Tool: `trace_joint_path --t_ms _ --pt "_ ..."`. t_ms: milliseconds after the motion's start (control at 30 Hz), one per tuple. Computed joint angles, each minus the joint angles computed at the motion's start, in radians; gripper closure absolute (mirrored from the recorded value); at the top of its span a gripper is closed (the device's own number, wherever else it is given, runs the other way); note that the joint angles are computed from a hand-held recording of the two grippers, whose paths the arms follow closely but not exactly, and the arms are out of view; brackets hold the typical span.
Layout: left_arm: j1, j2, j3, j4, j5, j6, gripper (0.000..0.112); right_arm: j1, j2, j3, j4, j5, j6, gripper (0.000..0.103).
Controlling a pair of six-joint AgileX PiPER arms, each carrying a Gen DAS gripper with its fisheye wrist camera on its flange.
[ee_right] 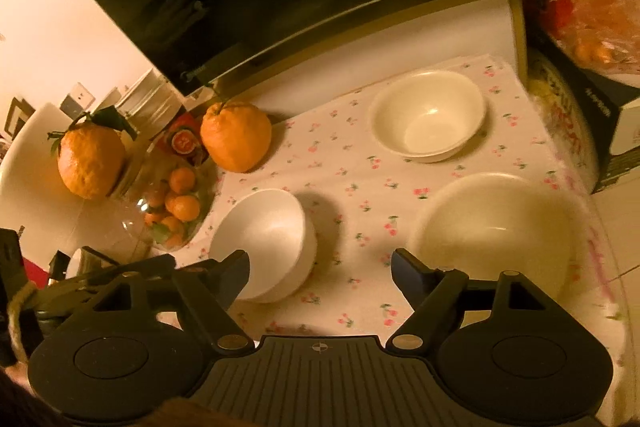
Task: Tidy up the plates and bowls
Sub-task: 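Move both grippers to the next white bowl and grasp its rim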
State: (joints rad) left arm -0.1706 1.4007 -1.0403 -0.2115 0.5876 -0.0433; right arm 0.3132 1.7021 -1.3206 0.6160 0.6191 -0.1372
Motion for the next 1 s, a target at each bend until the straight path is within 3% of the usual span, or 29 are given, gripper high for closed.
trace_joint_path --t_ms 367,700,833,1000 --pt "-0.156 0.06 -0.078 0.069 0.018 -0.125 0.013 -0.131 -0.056 0.088 0.057 -0.006 -0.082 0.023" --pt "-0.263 0.174 -0.128 0.046 -0.042 -0.16 0.018 -0.224 -0.03 0.107 0.095 -0.023 -0.101 0.023" --pt "-0.274 0.215 -0.135 -0.007 -0.069 -0.144 0.026 -0.254 -0.015 0.119 0.119 -0.032 -0.116 0.023" --pt "-0.265 0.254 -0.142 -0.11 -0.087 -0.109 0.051 -0.273 -0.002 0.142 0.138 -0.068 -0.128 0.024"
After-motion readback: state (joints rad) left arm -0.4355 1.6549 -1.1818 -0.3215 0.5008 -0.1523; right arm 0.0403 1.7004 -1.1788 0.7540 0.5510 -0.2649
